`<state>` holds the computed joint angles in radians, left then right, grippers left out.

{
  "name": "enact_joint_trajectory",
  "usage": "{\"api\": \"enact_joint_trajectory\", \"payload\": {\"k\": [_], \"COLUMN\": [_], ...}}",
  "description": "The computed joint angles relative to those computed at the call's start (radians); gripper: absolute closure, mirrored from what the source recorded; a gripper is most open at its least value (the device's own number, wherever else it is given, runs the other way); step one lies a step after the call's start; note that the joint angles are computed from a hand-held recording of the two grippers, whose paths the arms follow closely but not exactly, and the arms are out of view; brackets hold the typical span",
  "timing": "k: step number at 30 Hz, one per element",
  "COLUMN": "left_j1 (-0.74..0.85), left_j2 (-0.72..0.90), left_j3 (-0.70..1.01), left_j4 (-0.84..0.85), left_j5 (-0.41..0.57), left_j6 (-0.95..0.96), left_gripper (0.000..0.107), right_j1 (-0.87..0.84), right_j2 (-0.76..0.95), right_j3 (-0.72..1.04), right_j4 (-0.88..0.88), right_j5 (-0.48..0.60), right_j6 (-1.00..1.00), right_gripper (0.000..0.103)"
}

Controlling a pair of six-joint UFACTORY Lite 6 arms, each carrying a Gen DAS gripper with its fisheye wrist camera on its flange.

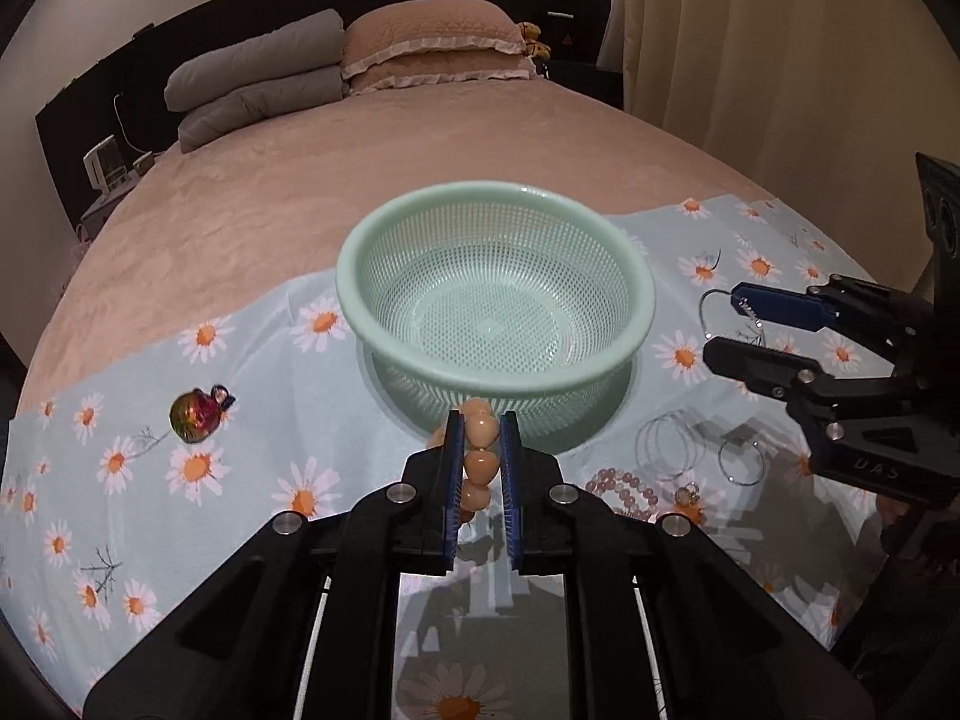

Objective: Organize jewelry
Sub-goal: 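Carry the bracelet in the left gripper while the right carries the hoop to the basket, then open the left gripper over the basket while the right releases the hoop inside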

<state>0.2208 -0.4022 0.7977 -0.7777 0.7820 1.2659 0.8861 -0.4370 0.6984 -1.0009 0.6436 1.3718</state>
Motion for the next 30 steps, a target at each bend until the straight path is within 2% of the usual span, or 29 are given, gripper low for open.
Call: {"api": "enact_joint_trajectory", "payload": {"k": [6, 11, 16, 17, 18, 19, 20, 22, 26, 30], "left_j1": [-0.044, -0.118, -0.162, -0.163, -0.158, -0.142, -0.118, -0.070, 0.010, 0.060], "left_j2": [0.100, 0.215, 0.289, 0.279, 0.273, 0.269, 0.265, 0.256, 0.231, 0.181], "left_j3": [0.205, 0.319, 0.326, 0.303, 0.288, 0.278, 0.270, 0.261, 0.243, 0.192], "left_j4": [-0.021, -0.025, -0.016, -0.023, -0.031, -0.058, -0.091, -0.125, -0.147, -0.136], "left_j5": [0.025, -0.031, -0.104, -0.136, -0.161, -0.164, -0.159, -0.138, -0.098, -0.058], "left_j6": [-0.049, -0.095, -0.122, -0.122, -0.122, -0.101, -0.078, -0.052, -0.019, 0.005], "left_gripper": [0.095, 0.095, 0.093, 0.086, 0.076, 0.059, 0.042, 0.039, 0.024, 0.019], "right_j1": [-0.145, -0.232, -0.281, -0.283, -0.278, -0.264, -0.246, -0.242, -0.277, -0.256], "right_j2": [0.121, 0.237, 0.313, 0.327, 0.340, 0.348, 0.344, 0.321, 0.276, 0.226], "right_j3": [0.109, 0.169, 0.206, 0.213, 0.221, 0.223, 0.213, 0.196, 0.185, 0.165], "right_j4": [0.044, 0.062, 0.075, 0.074, 0.040, -0.031, -0.117, -0.170, -0.095, -0.055], "right_j5": [-0.138, -0.233, -0.287, -0.286, -0.268, -0.230, -0.189, -0.165, -0.190, -0.149], "right_j6": [-0.124, -0.166, -0.186, -0.190, -0.157, -0.082, 0.008, 0.062, -0.004, -0.032], "right_gripper": [0.059, 0.059, 0.058, 0.056, 0.049, 0.031, 0.025, 0.025, 0.023, 0.021]}}
